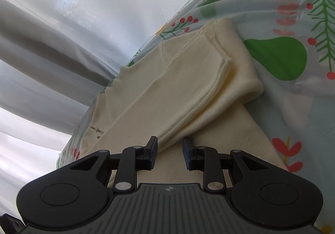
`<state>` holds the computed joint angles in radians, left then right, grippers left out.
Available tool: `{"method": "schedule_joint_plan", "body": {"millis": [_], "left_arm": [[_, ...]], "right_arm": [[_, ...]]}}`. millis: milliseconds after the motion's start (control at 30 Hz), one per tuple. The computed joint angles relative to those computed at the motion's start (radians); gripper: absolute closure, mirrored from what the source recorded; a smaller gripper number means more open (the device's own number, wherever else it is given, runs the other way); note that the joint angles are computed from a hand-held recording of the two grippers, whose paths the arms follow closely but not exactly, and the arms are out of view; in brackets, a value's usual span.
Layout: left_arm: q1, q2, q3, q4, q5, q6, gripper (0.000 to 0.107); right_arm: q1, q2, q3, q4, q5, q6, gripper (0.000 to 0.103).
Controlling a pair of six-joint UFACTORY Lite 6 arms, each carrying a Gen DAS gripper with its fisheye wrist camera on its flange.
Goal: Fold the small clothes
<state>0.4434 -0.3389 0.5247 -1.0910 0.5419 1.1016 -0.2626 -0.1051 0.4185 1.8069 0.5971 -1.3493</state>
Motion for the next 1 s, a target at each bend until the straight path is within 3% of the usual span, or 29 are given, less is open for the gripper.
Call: {"method": "schedule_joint_plan", "body": {"millis": [300,400,767,1000], "left_arm": [[-0.003,0.062,0.009,-0.054,-0.057,0.102,0.056],[-0.023,0.086,0.022,-0.086,-0.094,0.135,0.058],[-0.059,0.144,0.04,-0.245,-0.156,0.336,0.062],[-0.017,0.015,-0.007,0.003,-0.097,0.14,0.054]], "right_arm": [[-0.144,0.044,0.051,-0.044,-0.014,0.032,0.078],[-0.159,0.082,0.088,-0.062,-0.027,0.014,0.091],[-0.105,0.184,0.175,0.12,-0.08,-0.213,0.093],[-0.133,0.003,0.087,-0.082,-0.111,-0.123,0.082]]}}
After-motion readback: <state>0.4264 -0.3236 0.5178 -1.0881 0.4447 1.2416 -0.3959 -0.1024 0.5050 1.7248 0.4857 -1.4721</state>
